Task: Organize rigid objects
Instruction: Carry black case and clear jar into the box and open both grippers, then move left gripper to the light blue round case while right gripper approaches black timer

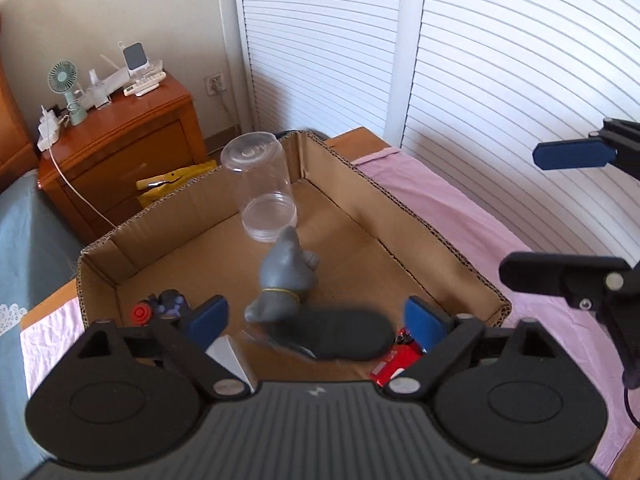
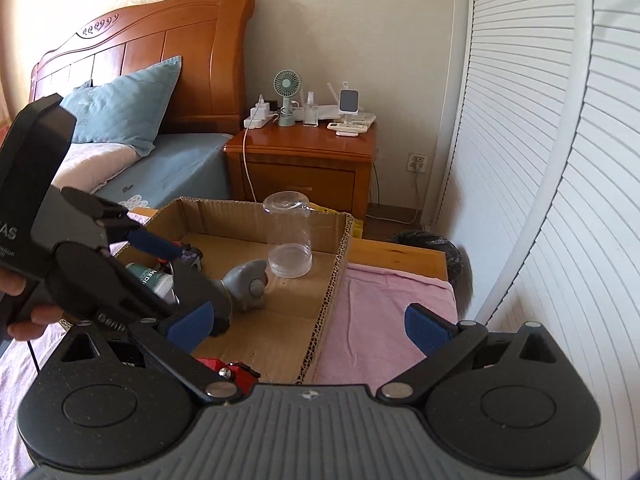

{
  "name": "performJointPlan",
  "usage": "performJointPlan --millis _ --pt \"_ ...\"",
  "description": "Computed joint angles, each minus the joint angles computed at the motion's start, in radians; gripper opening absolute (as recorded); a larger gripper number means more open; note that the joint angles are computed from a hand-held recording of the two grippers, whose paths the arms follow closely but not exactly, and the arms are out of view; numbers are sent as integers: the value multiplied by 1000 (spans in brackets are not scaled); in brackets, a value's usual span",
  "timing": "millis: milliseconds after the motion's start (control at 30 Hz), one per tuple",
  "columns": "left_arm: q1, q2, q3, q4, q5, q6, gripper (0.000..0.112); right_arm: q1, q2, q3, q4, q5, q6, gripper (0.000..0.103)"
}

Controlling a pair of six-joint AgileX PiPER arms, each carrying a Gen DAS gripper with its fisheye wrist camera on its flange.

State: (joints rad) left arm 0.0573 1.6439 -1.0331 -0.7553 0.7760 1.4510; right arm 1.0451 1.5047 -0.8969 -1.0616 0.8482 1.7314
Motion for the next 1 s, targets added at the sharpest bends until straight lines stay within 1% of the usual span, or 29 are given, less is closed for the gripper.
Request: performJointPlan --millis 100,333,633,833,1000 --pt "2 -37 33 0 -29 2 98 15 -7 2 0 15 14 103" --pt "70 -153 97 -8 3 20 98 87 -11 -10 34 93 28 103" --pt "269 -317 195 -48 120 144 98 236 -6 -12 86 202 128 103" --pt "460 -391 269 -86 210 253 98 310 12 -8 117 221 216 103" --pt "596 -424 299 -94 280 292 98 357 28 -35 136 258 265 103"
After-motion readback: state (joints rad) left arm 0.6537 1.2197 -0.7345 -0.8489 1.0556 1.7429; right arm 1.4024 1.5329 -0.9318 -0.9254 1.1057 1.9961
